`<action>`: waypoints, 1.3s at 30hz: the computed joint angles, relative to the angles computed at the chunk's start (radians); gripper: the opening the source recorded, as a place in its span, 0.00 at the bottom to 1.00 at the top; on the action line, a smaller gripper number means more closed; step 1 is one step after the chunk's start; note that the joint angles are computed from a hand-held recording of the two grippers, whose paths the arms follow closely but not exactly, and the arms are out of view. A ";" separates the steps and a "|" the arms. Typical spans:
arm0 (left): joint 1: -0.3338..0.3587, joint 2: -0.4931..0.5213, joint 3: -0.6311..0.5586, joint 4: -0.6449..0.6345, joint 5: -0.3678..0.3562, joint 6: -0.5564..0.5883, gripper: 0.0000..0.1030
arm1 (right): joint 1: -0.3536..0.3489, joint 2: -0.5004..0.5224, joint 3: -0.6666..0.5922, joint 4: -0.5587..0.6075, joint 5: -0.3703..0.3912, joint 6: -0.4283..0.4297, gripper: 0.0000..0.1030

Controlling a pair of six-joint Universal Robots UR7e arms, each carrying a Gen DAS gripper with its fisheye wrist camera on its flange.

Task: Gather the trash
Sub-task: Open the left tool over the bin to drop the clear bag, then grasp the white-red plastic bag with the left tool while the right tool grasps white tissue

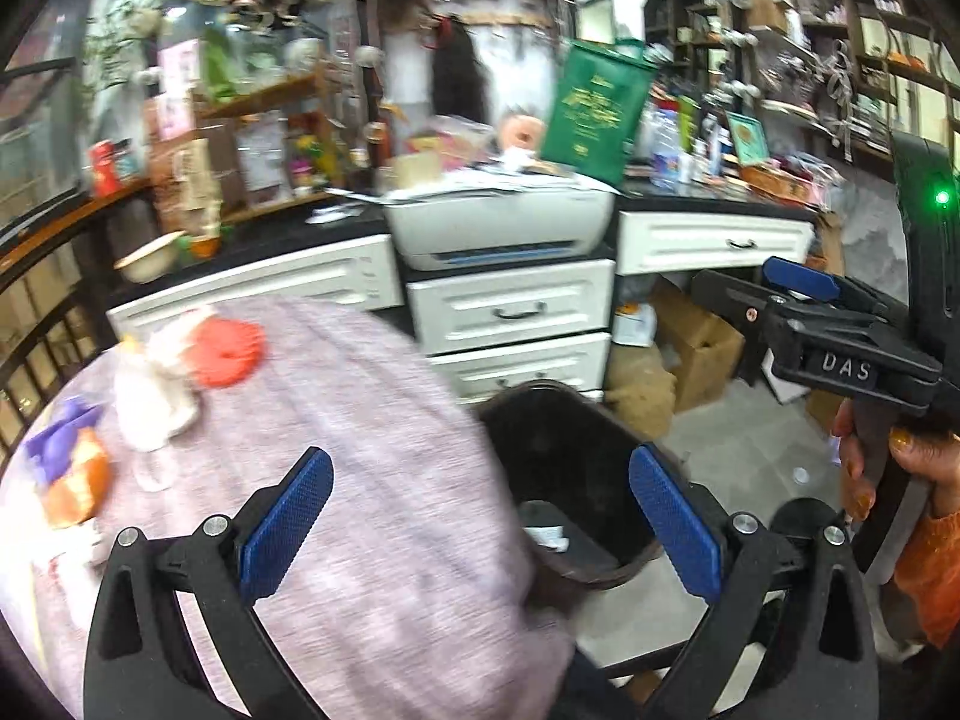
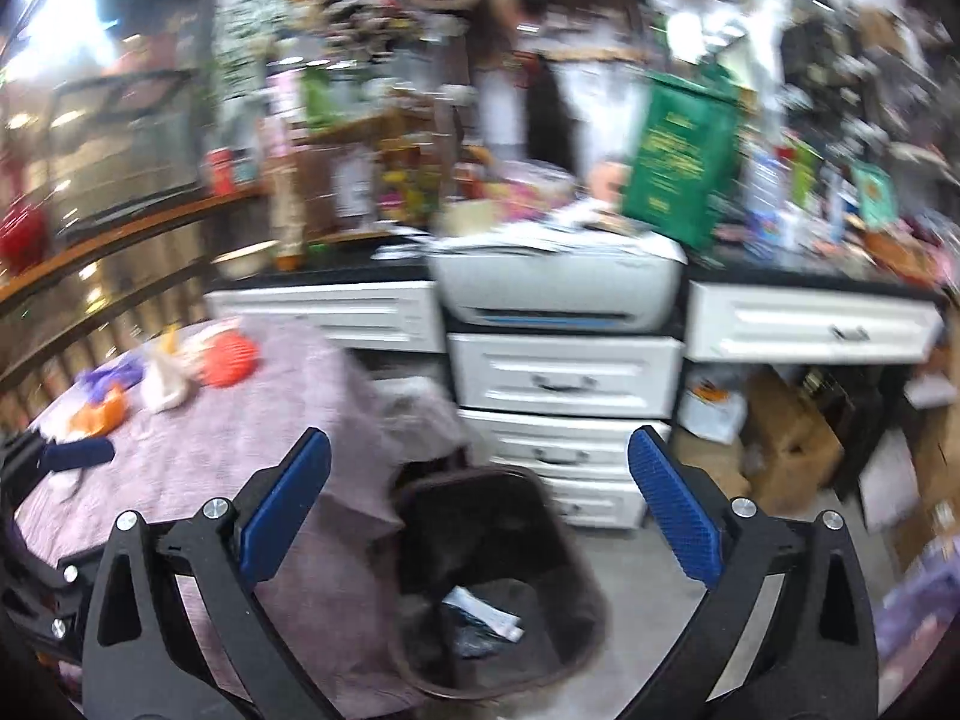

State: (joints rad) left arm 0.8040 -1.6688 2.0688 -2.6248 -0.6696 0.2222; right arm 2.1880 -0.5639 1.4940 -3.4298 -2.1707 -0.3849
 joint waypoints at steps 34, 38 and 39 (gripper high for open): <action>0.357 -0.162 -0.247 0.360 0.072 -0.347 0.73 | 0.104 0.345 -0.554 0.769 0.277 0.091 0.95; 0.399 -0.110 -0.276 0.378 0.075 -0.374 0.56 | 0.091 0.321 -0.520 0.767 0.277 0.105 0.95; 0.402 -0.108 -0.276 0.375 0.080 -0.381 0.48 | 0.089 0.317 -0.515 0.767 0.277 0.107 0.95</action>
